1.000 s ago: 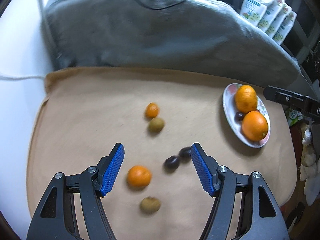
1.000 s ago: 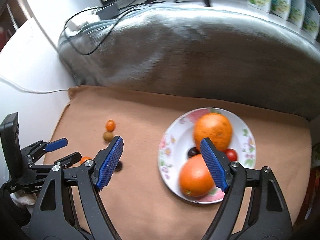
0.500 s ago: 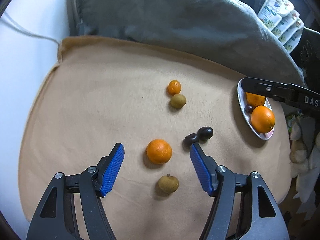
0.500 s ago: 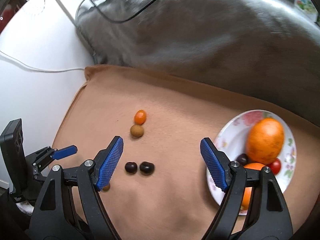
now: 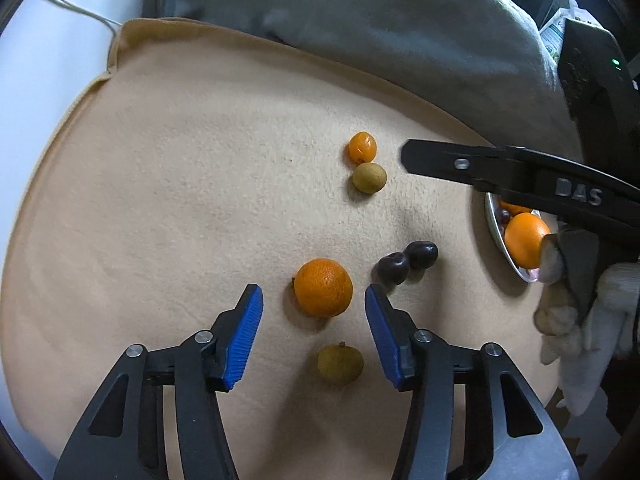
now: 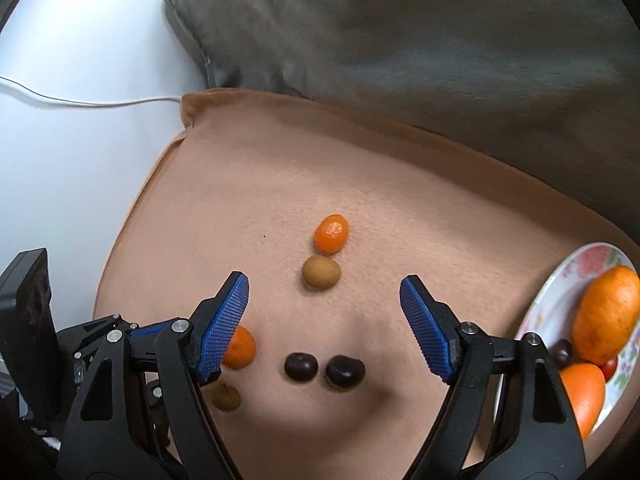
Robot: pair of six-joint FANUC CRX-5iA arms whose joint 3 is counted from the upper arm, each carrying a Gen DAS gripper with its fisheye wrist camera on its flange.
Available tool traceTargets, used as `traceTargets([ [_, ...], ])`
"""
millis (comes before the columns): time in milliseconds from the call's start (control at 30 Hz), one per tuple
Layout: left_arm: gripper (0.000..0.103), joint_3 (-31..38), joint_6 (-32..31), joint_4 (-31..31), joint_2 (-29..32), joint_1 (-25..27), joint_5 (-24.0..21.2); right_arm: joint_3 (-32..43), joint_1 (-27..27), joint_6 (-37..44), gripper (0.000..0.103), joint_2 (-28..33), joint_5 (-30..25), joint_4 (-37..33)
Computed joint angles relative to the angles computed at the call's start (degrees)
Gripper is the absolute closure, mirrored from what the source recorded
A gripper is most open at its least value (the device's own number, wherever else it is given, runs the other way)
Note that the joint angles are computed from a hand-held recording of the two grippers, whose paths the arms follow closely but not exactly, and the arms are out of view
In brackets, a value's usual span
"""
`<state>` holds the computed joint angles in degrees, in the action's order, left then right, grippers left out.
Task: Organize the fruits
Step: 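Move both grippers back from the plate to the loose fruits, then close the left gripper on a small mandarin while the right gripper closes on a brown round fruit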
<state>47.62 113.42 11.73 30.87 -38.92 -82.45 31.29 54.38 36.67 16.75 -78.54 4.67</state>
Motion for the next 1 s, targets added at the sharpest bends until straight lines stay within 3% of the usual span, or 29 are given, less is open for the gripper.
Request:
traceTargets([
  [133, 0.059, -0.71, -0.31, 1.28, 0.06, 0.47, 0.39, 1.18, -0.74, 1.30, 0.031, 1.76, -0.30, -1.77],
  [367, 0.060, -1.30, 0.51, 2.43, 0.26, 0.46, 0.79, 2.56, -1.21, 2.50, 0.041, 3.84, -0.82, -3.33],
  [1000, 0.072, 4.95, -0.72, 1.94, 4.43, -0.21, -2.61, 4.91, -1.60, 4.98, 0.065, 6.60, -2.49, -4.40],
])
